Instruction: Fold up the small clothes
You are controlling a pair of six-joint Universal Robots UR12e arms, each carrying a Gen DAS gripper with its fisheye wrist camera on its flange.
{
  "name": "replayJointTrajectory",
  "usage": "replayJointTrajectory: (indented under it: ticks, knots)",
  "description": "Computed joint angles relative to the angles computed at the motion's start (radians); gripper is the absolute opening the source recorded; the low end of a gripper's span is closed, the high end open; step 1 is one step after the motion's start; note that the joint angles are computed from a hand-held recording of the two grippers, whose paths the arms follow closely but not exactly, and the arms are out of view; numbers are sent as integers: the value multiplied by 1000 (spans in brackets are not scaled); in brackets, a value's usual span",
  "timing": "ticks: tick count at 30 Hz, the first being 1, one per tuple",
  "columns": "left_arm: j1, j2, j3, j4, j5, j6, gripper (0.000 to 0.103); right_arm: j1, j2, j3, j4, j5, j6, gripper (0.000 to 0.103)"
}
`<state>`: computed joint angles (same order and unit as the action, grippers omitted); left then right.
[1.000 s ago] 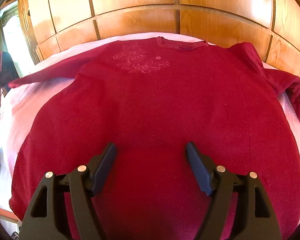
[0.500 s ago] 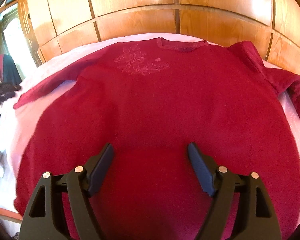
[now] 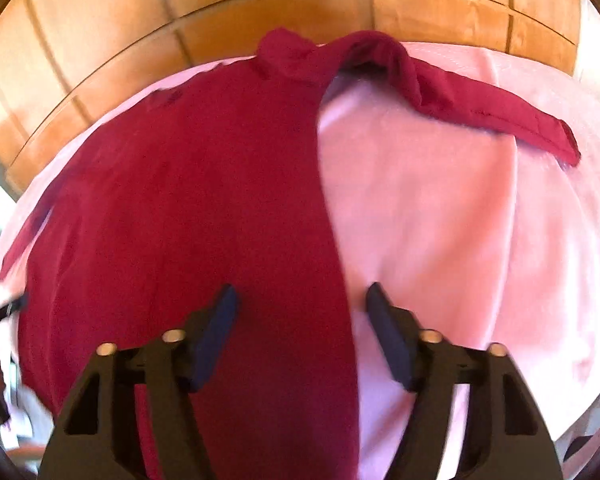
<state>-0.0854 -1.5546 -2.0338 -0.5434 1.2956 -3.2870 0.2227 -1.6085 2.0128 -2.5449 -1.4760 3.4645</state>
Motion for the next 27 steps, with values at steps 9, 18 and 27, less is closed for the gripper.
replayJointTrajectory:
  ticks: [9,18,27]
  knots:
    - [40,56,-16,-65,67,101,5,17,-79,31,108,16,-86,8]
    - [40,62,8,-15,121,79,26,-63,-93,56,36,83,35,47]
    - [-75,-88,119,80,56,131,42,-316,-6,120,-357,104,615,57]
